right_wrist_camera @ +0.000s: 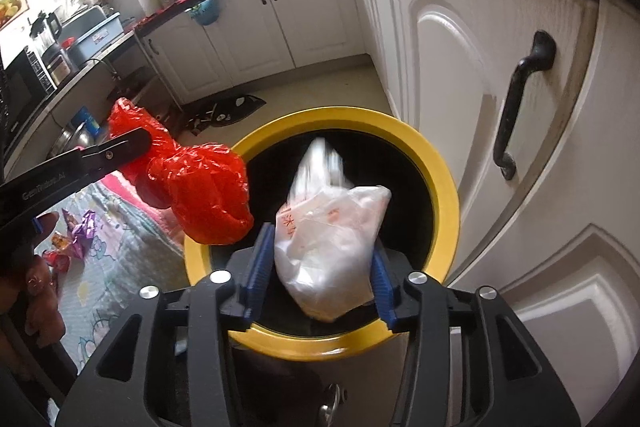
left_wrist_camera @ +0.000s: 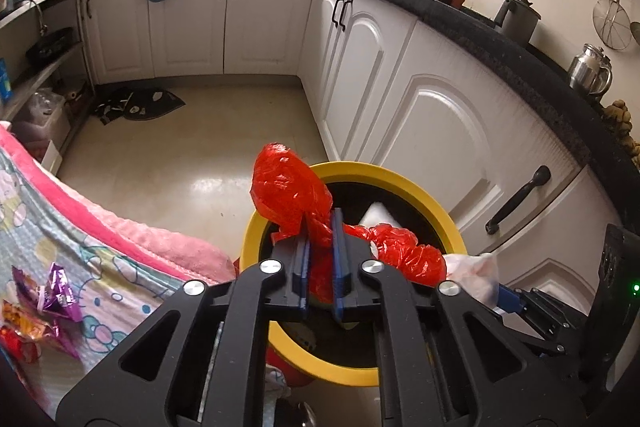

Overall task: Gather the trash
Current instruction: 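Open the right tool dropping the white bag while the left tool drops the red bag, then move both open tools back over the remaining trash on the bed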

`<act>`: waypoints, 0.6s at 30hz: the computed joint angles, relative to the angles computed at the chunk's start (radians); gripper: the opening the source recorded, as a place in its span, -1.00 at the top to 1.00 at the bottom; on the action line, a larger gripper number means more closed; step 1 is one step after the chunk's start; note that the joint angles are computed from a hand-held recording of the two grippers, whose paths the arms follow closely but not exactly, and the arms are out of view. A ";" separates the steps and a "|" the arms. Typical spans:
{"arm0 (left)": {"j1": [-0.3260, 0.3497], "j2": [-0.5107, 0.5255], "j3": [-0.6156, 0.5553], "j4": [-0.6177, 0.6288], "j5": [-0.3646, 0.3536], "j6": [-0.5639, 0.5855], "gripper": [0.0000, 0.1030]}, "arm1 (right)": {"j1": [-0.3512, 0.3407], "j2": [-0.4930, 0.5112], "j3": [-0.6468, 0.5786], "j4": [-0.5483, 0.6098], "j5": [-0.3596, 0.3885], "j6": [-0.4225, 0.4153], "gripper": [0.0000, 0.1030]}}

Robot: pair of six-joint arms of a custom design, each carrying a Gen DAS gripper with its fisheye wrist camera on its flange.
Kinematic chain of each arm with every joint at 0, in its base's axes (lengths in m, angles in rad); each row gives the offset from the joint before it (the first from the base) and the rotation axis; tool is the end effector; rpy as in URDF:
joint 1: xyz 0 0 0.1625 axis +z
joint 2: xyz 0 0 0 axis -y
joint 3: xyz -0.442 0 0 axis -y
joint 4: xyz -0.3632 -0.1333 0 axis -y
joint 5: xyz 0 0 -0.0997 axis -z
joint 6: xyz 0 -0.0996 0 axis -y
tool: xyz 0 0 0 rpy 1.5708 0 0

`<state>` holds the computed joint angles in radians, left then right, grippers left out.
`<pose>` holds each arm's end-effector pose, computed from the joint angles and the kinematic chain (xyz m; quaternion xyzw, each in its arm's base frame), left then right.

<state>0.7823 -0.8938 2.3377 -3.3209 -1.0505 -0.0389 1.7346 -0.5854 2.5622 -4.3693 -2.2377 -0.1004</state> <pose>-0.1860 -0.4426 0.0944 0.3131 0.9031 -0.2371 0.1735 0.1278 -0.3338 0.0928 -0.0155 -0.8760 0.3867 0.2880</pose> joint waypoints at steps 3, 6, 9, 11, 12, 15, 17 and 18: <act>0.008 -0.005 0.002 0.001 -0.004 -0.012 0.43 | -0.006 -0.003 0.001 -0.001 0.002 0.010 -0.12; 0.013 -0.016 0.008 -0.005 -0.003 -0.027 0.07 | -0.004 -0.007 0.002 -0.006 0.002 0.008 -0.27; 0.009 -0.035 0.023 -0.025 0.011 -0.038 -0.32 | 0.007 -0.005 0.002 -0.024 -0.012 0.001 -0.36; 0.006 -0.048 0.031 -0.029 0.021 -0.045 -0.68 | 0.019 -0.004 -0.001 -0.032 -0.027 -0.007 -0.43; 0.002 -0.062 0.040 -0.037 0.030 -0.051 -0.75 | 0.027 -0.002 -0.004 -0.037 -0.035 -0.013 -0.45; -0.013 -0.091 0.060 -0.049 0.066 -0.056 -0.79 | 0.067 0.001 -0.019 -0.047 -0.080 -0.041 -0.53; -0.021 -0.111 0.071 -0.053 0.085 -0.058 -0.79 | 0.086 0.002 -0.026 -0.058 -0.092 -0.053 -0.58; -0.025 -0.127 0.080 -0.054 0.092 -0.061 -0.79 | 0.096 0.001 -0.028 -0.062 -0.095 -0.058 -0.59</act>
